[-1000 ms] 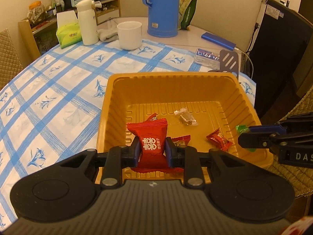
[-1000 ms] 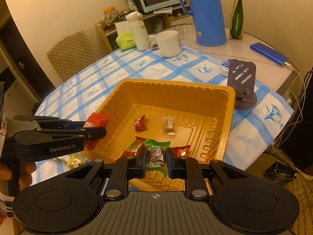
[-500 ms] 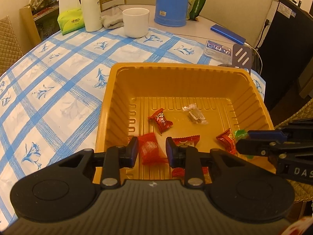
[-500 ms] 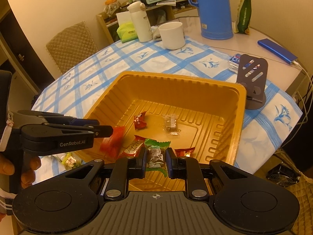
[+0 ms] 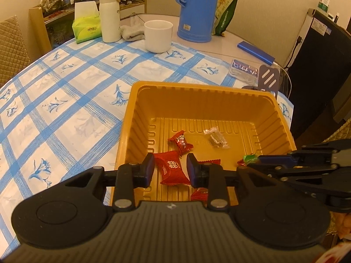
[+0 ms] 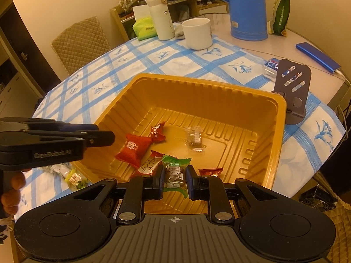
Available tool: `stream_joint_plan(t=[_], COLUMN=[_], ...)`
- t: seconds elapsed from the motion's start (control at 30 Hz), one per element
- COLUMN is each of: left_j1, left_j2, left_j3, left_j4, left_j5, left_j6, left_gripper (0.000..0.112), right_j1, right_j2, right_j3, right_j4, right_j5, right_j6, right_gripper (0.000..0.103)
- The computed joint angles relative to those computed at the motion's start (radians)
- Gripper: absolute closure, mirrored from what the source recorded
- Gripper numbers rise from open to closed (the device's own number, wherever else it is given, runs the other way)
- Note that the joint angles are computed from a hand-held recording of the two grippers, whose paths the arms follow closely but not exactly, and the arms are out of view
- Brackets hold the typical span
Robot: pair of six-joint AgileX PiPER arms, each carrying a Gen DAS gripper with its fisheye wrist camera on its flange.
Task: Organize snacks
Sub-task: 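Carry both candies over the orange tray and open both grippers to drop them, then withdraw both grippers from the tray toward the remaining snacks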
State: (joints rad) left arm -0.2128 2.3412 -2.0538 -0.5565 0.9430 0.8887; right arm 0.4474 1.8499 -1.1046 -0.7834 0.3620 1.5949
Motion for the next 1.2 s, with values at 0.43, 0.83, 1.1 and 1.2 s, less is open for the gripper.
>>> stream_joint_plan(t=[0.43, 0.83, 1.1, 1.2], left_j1=[0.048, 0.149, 0.228, 0.258], left_j2=[-0.074, -0.175, -0.232, -0.250], left_j3=[0.094, 0.225, 0.294, 0.318], left_j4=[-0.054, -0.106, -0.128, -0.135], left_j5=[-0.023, -0.064, -0.087, -0.091], left_j6=[0.035, 0.075, 0.103, 0.115], left_gripper=[0.077, 0.071, 0.067, 0.065], right_j1=[0.011, 0.073, 0.119, 0.137], right_j2=[0.064, 0.055, 0.055, 0.058], right_j3=[-0.100, -0.161, -0.211, -0.232], right_j4=[0.089, 0.019, 0.010, 0.009], right_j5=[0.112, 0.197, 0.212, 0.213], right_j6=[-0.133, -0.100, -0.109, -0.114], right_gripper=[0.058, 0.040, 0.038, 0.037])
